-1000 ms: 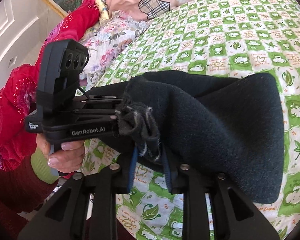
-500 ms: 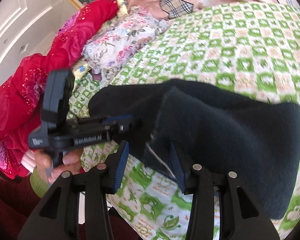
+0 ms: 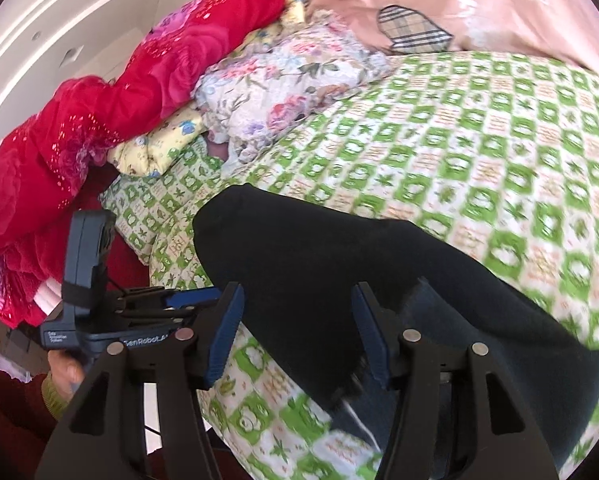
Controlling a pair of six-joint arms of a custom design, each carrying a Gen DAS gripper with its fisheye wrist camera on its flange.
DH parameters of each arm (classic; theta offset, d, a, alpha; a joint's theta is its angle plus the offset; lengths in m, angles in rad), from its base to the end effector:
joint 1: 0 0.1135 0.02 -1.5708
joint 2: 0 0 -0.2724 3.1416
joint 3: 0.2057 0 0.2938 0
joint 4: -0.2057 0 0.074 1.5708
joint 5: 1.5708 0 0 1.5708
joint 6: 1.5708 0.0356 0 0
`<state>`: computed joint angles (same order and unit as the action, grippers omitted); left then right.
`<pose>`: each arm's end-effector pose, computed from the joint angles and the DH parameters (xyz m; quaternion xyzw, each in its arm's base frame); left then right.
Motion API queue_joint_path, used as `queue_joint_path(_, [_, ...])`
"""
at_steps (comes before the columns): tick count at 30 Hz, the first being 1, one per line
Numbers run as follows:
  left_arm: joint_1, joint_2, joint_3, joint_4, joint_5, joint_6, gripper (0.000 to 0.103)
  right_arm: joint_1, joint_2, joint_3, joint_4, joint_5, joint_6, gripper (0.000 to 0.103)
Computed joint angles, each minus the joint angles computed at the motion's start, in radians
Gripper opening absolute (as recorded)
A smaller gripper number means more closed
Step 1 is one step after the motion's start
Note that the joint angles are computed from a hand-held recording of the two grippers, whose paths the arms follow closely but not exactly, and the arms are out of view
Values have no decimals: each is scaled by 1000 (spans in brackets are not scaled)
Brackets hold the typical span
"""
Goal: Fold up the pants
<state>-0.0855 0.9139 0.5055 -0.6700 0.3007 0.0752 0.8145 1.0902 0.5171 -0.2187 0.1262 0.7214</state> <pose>0.1909 -0.0269 0.1749 0.1134 0.9529 -0.1465 0.2402 0.1714 0.1752 0.1717 -0.0190 0.9234 0.2213 0.3131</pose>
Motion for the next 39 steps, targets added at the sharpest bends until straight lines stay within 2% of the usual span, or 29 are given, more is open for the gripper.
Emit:
queue_joint_path(10, [278,94,29,-23,103,111,38,-89,332,225,30,-146,-189,58])
queue_joint_path(18, [390,263,106,10,155,85,38,-151,565,472,-32,-257,-354,59])
queue_joint_path(24, [423,370,177,5,220,52,39,-200,734,649,-84,-358,-425,59])
queue_joint_path(31, [396,465,219,38,229,-21,39,-241,919,827,-148,-461,-484,59])
queue_joint_path(39, [365,510,235,80,216,-74,40,-241,1061,971,-231,-505,-557,59])
